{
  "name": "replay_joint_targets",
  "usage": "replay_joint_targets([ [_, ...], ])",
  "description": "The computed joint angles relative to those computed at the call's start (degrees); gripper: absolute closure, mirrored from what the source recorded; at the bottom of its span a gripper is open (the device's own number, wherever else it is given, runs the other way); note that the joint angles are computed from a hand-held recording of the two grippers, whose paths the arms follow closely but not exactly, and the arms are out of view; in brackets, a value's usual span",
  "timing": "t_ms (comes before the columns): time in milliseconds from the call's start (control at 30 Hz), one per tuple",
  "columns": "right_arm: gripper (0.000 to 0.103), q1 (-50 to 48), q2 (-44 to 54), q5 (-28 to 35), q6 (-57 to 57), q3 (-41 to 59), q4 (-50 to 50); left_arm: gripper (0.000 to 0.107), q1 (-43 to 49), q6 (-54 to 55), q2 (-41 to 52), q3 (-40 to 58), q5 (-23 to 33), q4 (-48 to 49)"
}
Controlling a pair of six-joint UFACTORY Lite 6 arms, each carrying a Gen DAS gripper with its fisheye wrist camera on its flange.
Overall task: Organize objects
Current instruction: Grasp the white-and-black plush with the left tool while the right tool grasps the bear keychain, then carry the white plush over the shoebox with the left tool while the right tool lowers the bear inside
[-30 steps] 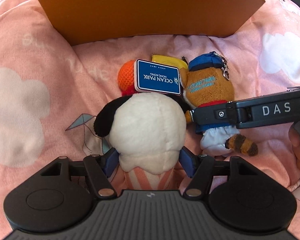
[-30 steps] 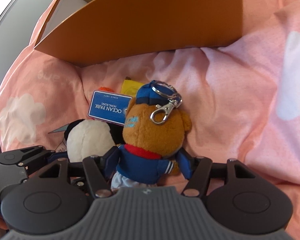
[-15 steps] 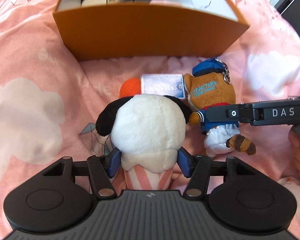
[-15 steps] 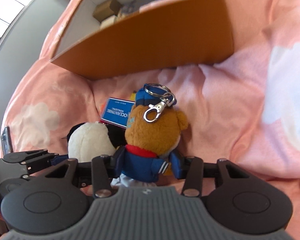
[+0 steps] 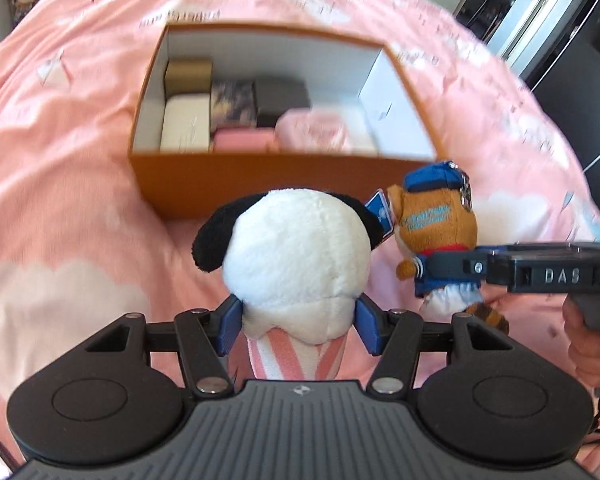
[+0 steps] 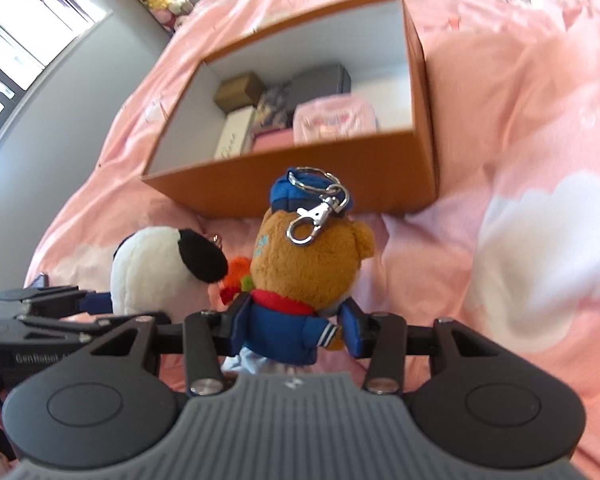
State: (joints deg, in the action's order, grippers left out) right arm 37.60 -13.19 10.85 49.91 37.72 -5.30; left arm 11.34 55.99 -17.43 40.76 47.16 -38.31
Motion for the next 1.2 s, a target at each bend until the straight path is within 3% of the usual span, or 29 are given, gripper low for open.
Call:
replay_joint_targets([
  [133,0.055,-0.5,-3.0,3.0,2.9,2.9,-6.5,0.040,-0.9,1.5,0.9,4.7,1.7,-3.6],
  [367,0.055,-3.8,-2.0,6.2,2.5,11.6,-14.5,0.040,-6.5,-0.2,8.8,15.0,-3.9,-6.4],
  [467,0.055,-6.7,2.9,6.6,1.2,16.7,-17.2,0.040,-8.8,-1.4,13.3,19.7,-6.9,-6.4],
  [633,0.055,-14.1,14.2,7.2,-20.8,27.9,-1.5,0.040,-11.7,-5.5,24.1,29.2,-9.7,-4.3],
  [767,0.055,-18.7,25.1,11.2,-33.1,38.1,9.2,0.040,-13.0,-7.2,32.2,35.5,-10.3,-3.8],
  [867,0.055,-20.7,34.6,14.9,-34.7,47.5,10.4,0.040,-13.5,-8.9,38.5,40.8,-9.0,-3.8],
  [1000,0.054,-20.5,43.5,22.0,-29.3,58.3,4.3,0.040,-13.6,-11.1,46.4,47.8,-5.5,-5.1],
  [1200,0.054,-17.5,47.5,27.9,-25.4,63.1,-2.1,0.041,-14.1,-13.4,52.6,53.0,-3.2,-5.6],
])
